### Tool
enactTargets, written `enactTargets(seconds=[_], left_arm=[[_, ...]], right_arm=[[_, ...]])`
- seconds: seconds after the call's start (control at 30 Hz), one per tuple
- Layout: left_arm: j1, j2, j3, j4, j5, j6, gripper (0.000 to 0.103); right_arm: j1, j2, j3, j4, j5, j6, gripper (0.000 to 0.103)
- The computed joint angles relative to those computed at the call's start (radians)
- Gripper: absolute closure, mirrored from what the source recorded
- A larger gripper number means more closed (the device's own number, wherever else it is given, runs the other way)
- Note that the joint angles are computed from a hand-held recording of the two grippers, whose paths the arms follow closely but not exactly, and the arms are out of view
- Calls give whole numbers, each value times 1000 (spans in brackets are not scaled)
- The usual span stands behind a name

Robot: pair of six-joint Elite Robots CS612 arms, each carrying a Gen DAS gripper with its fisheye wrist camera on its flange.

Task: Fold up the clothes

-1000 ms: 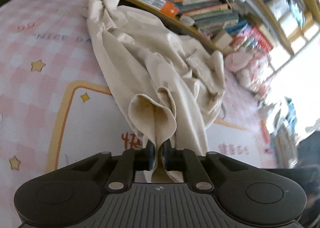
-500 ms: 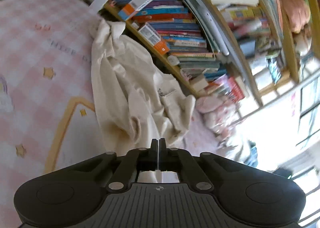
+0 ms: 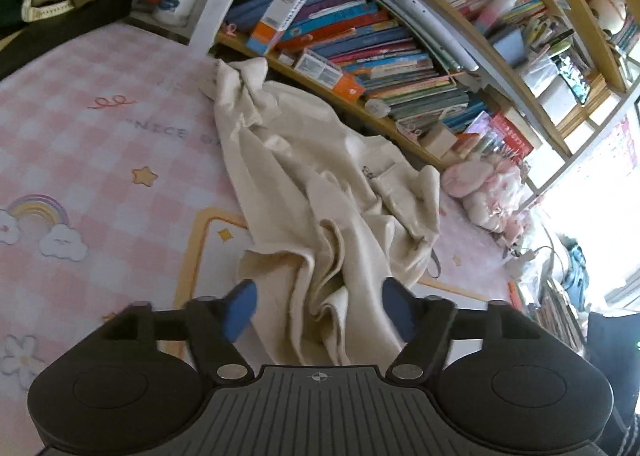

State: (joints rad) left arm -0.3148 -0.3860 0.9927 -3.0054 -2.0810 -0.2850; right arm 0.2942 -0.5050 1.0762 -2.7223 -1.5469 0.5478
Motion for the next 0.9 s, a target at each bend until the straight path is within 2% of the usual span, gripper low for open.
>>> enactTargets(seconds=[0.03,0.13,0.17,0.2,0.23,0.27,0.3,0.33,0.37,0.4,0.43,0.5,0.6,0.67,0.73,0.8,0.87,0.9], left_arm=[[-5,3,-3,3,22,18,31],[-25,9,-17,27,158,83,31],[-27,16,-31,34,177,90,31],[-26,27,-50,39,174,88,32],[-24,40,-73,58,164,84,33],[-23,54,-100,89,148,77,36],[-22,69,-129,121,132,70,51],[-19,84,-158,157,114,52,60],[-17,100,-189,197,92,22,79],[-14,117,-222,237,70,-7,103],[-11,130,-242,250,49,-38,103],[-7,126,-221,183,36,-94,103],[4,79,-126,-1,25,-152,103],[17,41,-51,-170,-27,-188,103],[28,-5,34,-281,-64,-187,103],[33,-50,124,-341,-67,-163,103],[23,-98,224,-366,-34,-97,103],[17,-116,259,-348,-20,-69,103]], right_arm=[[2,2,-2,1,-9,7,58],[-2,2,8,-18,-3,75,70],[-4,0,16,-36,1,99,74],[-5,0,20,-49,7,117,85],[-6,1,23,-59,12,133,92],[-7,0,28,-70,16,146,93],[-7,-3,35,-82,19,155,95],[-7,-5,41,-91,20,161,96],[-5,-8,45,-95,10,161,97],[-3,-12,48,-97,-4,160,97],[-1,-15,51,-99,-18,159,98],[5,-25,61,-108,-80,172,98],[1,-47,104,-181,-147,261,98],[-9,-60,136,-262,-122,303,98],[-20,-71,165,-346,-88,342,98],[-29,-78,182,-396,-56,363,98],[-34,-81,181,-380,-23,343,97],[-34,-83,174,-346,-22,319,95]])
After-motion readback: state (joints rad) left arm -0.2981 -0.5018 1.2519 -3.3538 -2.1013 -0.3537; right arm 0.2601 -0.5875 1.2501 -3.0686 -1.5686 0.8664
